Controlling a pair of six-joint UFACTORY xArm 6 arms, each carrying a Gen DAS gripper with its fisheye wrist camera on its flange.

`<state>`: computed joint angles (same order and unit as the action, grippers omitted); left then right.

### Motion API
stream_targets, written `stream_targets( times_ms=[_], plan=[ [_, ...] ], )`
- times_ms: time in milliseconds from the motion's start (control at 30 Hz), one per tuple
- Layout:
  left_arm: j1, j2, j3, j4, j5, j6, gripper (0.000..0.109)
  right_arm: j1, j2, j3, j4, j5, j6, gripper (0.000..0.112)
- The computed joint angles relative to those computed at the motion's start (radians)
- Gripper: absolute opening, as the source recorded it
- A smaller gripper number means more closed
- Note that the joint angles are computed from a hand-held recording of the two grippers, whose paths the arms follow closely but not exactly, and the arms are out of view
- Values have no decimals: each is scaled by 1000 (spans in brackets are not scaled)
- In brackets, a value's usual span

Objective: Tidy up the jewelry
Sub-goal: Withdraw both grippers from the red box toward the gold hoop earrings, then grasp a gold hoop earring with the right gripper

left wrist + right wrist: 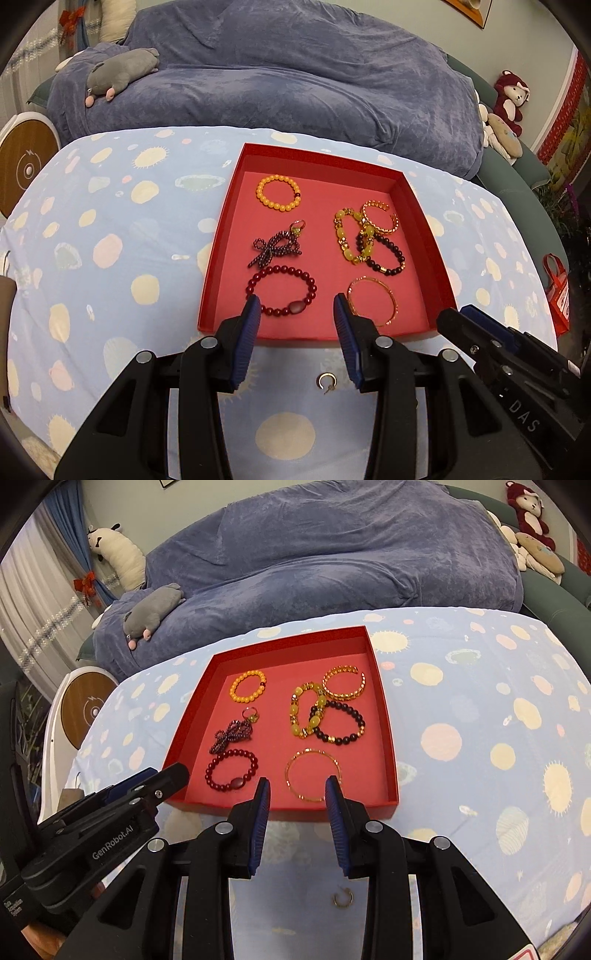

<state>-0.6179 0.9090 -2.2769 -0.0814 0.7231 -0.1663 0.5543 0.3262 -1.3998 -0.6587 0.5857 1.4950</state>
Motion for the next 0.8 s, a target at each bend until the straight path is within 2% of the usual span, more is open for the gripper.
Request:
stream_targets(
  times_ms=[167,367,600,800],
  plan=[
    [-2,-162,290,-3,-112,-7,39,43,-55,94,-9,22,44,31],
    [-14,-292,538,47,-194,-32,39,90,-101,194,19,24,91,31],
    [-23,-372,701,76,-250,-65,39,120,-111,241,36,26,116,31],
    [-23,-392,751,87,-260,-78,39,120,-94,238,48,31,97,31]
  ],
)
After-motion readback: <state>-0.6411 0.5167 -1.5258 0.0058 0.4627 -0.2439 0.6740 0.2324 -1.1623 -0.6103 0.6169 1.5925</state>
